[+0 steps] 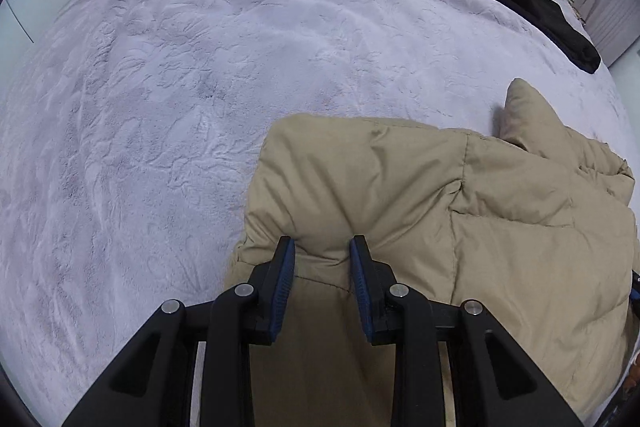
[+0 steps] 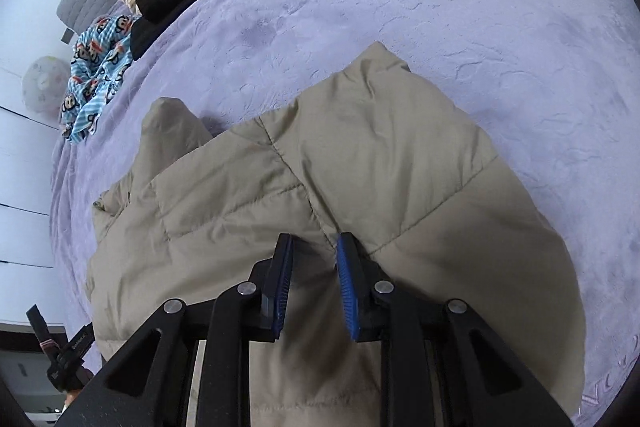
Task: Fold large clothes
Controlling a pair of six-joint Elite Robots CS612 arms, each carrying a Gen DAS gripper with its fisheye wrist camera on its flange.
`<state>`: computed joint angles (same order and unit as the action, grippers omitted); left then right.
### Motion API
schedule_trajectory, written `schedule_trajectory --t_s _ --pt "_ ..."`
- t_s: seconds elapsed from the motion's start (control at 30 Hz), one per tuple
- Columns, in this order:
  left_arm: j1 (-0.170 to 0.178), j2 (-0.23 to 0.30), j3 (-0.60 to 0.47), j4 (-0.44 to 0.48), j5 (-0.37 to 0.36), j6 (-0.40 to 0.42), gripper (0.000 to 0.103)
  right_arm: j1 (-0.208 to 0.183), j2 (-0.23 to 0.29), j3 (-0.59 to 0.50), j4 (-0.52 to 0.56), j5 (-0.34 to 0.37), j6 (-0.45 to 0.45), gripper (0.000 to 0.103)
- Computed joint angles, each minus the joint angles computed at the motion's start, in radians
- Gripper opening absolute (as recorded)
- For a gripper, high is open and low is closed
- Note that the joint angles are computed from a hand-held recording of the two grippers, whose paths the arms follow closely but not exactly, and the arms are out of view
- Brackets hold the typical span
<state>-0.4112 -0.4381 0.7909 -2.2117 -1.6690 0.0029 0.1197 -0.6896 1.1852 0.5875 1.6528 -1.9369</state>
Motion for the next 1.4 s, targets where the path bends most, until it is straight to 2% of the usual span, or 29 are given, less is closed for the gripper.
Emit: schedule_trajectory --t_s 0.1,0.2,0.33,0.37,0.53,0.67,0.7,0.73,0.77,0.8,0.93,1.1,1.13,1.17,1.2,1.27,1.4 --pt "-0.004 0.013 -0.033 0.03 0.009 0.004 0.031 -0.011 0.014 -0.028 0.018 -0.018 -0.002 0.022" --pt "-0.003 0.003 -0.032 0.047 0.017 -0.005 0.031 -0.013 0.017 -0.048 0.043 -0.03 -0.011 0.023" --pt "0.0 -0.03 -0.001 0.052 0.022 -0.018 0.031 -0.013 -0.004 -0.029 0.034 -0.053 0.003 0.023" --pt "0.0 -0.042 0.013 0.047 0.024 -0.02 0.031 -0.013 -0.013 -0.018 0.025 -0.062 0.006 0.026" --pt "-0.008 -0.101 0.091 0.01 0.073 -0.008 0.031 -0.005 -0.045 0.015 0.011 -0.092 0.006 0.026" --pt "-0.011 -0.142 0.15 -0.027 0.081 -0.013 0.031 0.001 -0.061 0.032 0.005 -0.119 0.007 0.026" --pt "-0.013 -0.152 0.164 -0.037 0.084 -0.016 0.036 0.002 -0.064 0.035 0.003 -0.125 0.005 0.026" --pt "-0.014 -0.161 0.177 -0.043 0.084 -0.02 0.073 0.004 -0.066 0.038 0.003 -0.128 0.005 0.026" --pt "-0.016 -0.172 0.194 -0.056 0.09 -0.028 0.094 0.004 -0.072 0.045 -0.005 -0.135 0.004 0.026" --pt "-0.019 -0.186 0.22 -0.093 0.107 -0.035 0.103 0.005 -0.076 0.052 -0.01 -0.14 0.008 0.026" --pt "-0.028 -0.222 0.269 -0.118 0.116 -0.015 0.103 0.005 -0.089 0.07 -0.024 -0.162 0.006 0.026" --pt "-0.041 -0.249 0.296 -0.074 0.18 -0.058 0.103 0.013 -0.082 0.048 0.036 -0.159 -0.041 0.028" --pt "-0.042 -0.251 0.298 -0.061 0.183 -0.066 0.103 0.015 -0.083 0.046 0.04 -0.154 -0.054 0.031" --pt "-0.043 -0.253 0.301 -0.041 0.192 -0.07 0.103 0.018 -0.084 0.046 0.041 -0.151 -0.067 0.047" --pt "-0.044 -0.258 0.307 -0.027 0.194 -0.071 0.103 0.02 -0.088 0.05 0.034 -0.149 -0.076 0.068" --pt "-0.046 -0.276 0.338 -0.028 0.189 -0.062 0.103 0.025 -0.099 0.062 0.012 -0.147 -0.098 0.084" --pt "-0.044 -0.313 0.4 -0.05 0.168 -0.066 0.103 0.032 -0.102 0.068 0.005 -0.16 -0.115 0.084"
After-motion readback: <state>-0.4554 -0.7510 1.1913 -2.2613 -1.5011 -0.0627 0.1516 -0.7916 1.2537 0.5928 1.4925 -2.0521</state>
